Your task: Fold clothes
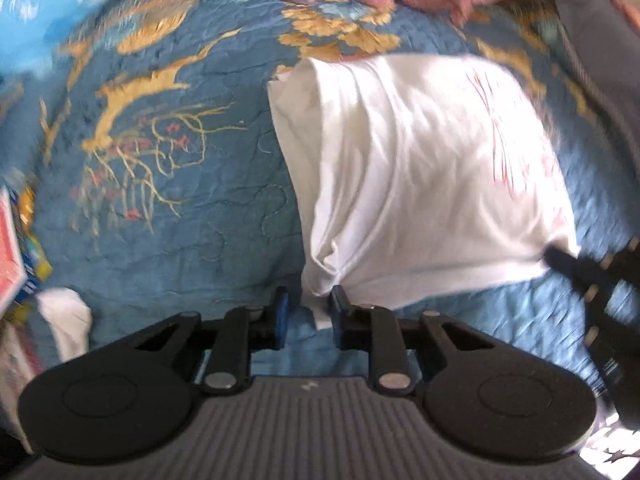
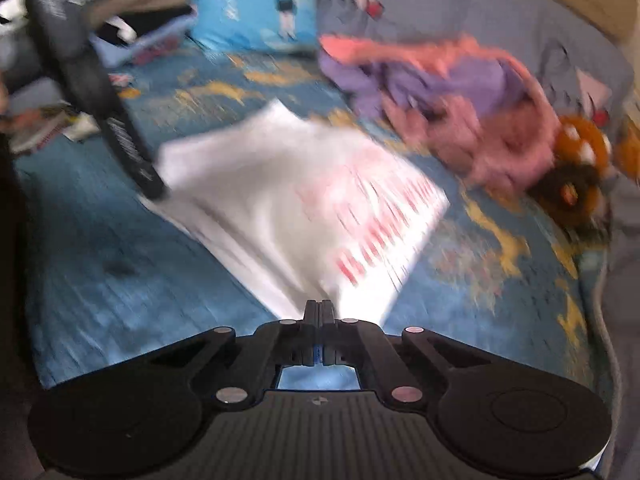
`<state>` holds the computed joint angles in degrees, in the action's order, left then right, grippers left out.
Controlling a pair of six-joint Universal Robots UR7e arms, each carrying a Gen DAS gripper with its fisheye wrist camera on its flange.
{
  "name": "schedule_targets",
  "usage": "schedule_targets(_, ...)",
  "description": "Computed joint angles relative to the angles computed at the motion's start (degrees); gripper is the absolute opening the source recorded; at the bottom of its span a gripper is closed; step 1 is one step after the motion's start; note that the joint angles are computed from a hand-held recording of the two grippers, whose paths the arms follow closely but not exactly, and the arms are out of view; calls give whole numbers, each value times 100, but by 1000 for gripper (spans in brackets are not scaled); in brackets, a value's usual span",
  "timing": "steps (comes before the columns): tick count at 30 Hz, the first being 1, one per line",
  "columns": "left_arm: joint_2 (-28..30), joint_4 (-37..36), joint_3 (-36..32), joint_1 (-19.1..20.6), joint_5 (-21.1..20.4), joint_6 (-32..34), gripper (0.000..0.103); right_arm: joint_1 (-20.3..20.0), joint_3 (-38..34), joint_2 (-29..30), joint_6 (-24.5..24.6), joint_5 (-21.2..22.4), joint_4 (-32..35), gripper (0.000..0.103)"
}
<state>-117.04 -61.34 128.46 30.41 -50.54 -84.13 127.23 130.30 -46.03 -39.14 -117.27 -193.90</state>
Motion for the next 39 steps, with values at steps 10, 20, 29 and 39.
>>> schedule_targets(10, 73, 226, -87, -41, -68, -197, 35, -4, 331, 159, -1074, 55, -1321, 34)
schedule_targets(20, 56, 261, -102, 33, -24, -254, 44, 44, 276, 141, -871, -198, -1439, 2)
schedule_targets(29, 174, 357, -115, 51, -17, -229, 54, -125, 140, -199, 206, -241, 129, 2)
schedule_targets(39, -269, 83, -78, -267, 92, -105, 51, -781, -398, -813, 1907, 1211, 619, 37)
